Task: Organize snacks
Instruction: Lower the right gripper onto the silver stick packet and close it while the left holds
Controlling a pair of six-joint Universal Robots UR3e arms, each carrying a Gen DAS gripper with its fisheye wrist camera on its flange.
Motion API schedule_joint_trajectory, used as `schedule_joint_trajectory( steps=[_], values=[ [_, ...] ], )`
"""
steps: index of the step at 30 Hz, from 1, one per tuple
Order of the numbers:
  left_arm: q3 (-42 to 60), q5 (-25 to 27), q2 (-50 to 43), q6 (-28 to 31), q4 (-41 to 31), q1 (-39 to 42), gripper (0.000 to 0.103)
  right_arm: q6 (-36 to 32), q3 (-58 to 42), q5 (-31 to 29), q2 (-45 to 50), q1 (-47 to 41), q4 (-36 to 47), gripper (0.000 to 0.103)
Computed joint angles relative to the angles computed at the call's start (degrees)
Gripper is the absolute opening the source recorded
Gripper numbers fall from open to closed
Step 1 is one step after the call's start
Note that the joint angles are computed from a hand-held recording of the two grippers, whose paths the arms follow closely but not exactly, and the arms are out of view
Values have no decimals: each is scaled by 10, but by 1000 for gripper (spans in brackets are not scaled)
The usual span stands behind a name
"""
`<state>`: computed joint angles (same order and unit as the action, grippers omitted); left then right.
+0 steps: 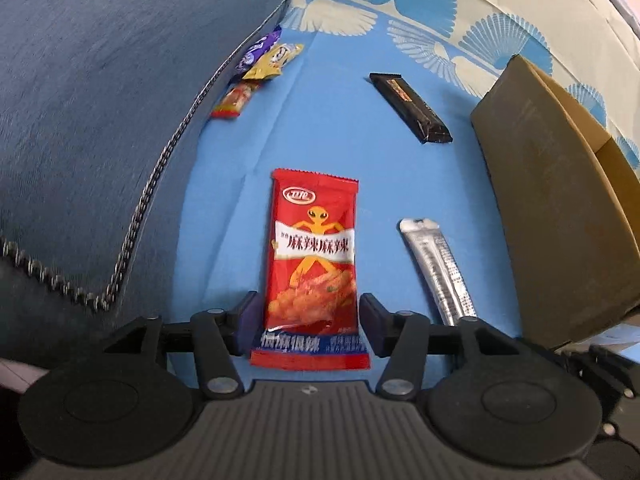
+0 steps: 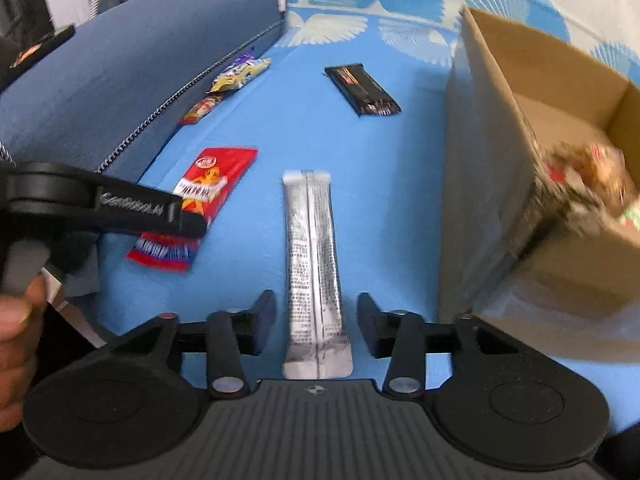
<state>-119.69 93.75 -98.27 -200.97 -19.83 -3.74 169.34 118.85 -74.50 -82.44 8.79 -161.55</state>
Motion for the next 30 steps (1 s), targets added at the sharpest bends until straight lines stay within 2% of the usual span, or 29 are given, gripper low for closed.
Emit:
schedule_joint_trajectory(
  steps=[5, 9, 16, 17, 19, 20, 30],
  values=[
    [19, 28, -23, 5, 7, -18, 72, -1, -6, -16, 45, 17, -68, 54],
    [27, 33, -34, -1, 10, -23, 75, -5, -5, -17, 67, 23, -114, 58],
    [31, 34, -41, 4, 12, -26, 78, -5, -8, -26, 104, 23, -143, 58],
    [33, 35, -42, 3, 12, -26, 78, -7, -8, -24, 105, 22, -145, 57],
    [33, 36, -43, 3, 12, -26, 78, -14, -1, -10, 101, 18, -148, 46],
    [34, 37, -43, 2, 11, -27, 79, -19, 2, -2, 99, 16, -149, 33],
    [46, 47, -53, 0, 6, -36, 80, -39, 27, 6, 53, 13, -129, 33]
  ],
)
